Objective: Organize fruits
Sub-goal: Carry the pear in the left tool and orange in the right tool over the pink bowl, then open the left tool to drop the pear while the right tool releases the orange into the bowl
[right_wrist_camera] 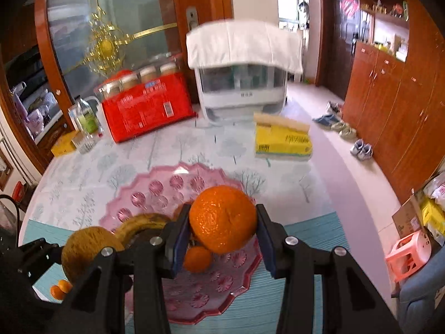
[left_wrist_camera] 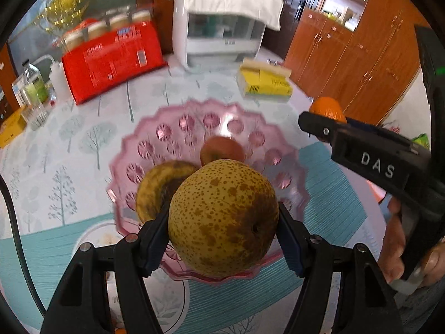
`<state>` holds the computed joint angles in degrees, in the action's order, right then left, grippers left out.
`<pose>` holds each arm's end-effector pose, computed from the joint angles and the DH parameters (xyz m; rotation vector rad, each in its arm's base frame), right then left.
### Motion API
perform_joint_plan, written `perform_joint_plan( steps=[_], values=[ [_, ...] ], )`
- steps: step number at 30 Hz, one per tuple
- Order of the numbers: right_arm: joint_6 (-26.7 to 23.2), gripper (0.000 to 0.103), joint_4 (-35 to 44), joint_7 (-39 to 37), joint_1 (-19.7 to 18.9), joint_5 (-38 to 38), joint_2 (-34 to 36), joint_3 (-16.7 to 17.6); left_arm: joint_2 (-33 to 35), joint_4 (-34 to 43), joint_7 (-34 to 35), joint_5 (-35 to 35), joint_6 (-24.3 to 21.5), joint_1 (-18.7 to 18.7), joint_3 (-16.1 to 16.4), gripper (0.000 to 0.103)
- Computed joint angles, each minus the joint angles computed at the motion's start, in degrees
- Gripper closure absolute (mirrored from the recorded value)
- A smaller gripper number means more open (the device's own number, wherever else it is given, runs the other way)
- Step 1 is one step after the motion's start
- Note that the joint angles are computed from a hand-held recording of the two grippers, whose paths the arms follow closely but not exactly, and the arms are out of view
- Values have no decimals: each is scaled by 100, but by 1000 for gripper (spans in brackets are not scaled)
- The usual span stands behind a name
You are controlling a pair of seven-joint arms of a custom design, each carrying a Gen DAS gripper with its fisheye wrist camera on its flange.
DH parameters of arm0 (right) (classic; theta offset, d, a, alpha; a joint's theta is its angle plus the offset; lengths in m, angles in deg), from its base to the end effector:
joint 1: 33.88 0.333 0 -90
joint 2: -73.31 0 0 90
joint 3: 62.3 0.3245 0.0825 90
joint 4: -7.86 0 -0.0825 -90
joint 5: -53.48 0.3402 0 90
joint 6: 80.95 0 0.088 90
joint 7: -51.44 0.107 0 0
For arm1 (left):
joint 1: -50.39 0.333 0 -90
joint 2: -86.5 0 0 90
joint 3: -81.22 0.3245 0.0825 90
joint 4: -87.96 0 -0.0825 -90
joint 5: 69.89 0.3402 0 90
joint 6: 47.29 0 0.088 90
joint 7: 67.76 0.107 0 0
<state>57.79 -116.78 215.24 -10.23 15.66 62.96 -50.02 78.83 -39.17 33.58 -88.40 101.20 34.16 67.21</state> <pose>0.3967 0.2919 0.5401 -1.5882 2.0281 -0.6589 0.4363 -0.2530 0.5165 -1.4870 2.5045 -0.7836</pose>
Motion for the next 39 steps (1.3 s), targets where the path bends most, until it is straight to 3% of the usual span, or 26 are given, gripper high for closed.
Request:
perform_joint_plan(
  steps=[12,26,33,39],
  values=[
    [965,58,-284,-787,10,813,697,-309,644,151,-437,729,70,-35,-92,35],
    [1107,57,-303,-1326,18,1325,984,-408,993,315,-1031,1324,-206,-104,-45,34],
    [1086,50,-250,-1188,57,1183,1015,-393,1095,441,-1219,1396,-500,-122,-29,34],
    [1141,48,-281,-1148,70,1224,951,-388,949,325,-1224,1224,-322,-80,-17,22]
  ],
)
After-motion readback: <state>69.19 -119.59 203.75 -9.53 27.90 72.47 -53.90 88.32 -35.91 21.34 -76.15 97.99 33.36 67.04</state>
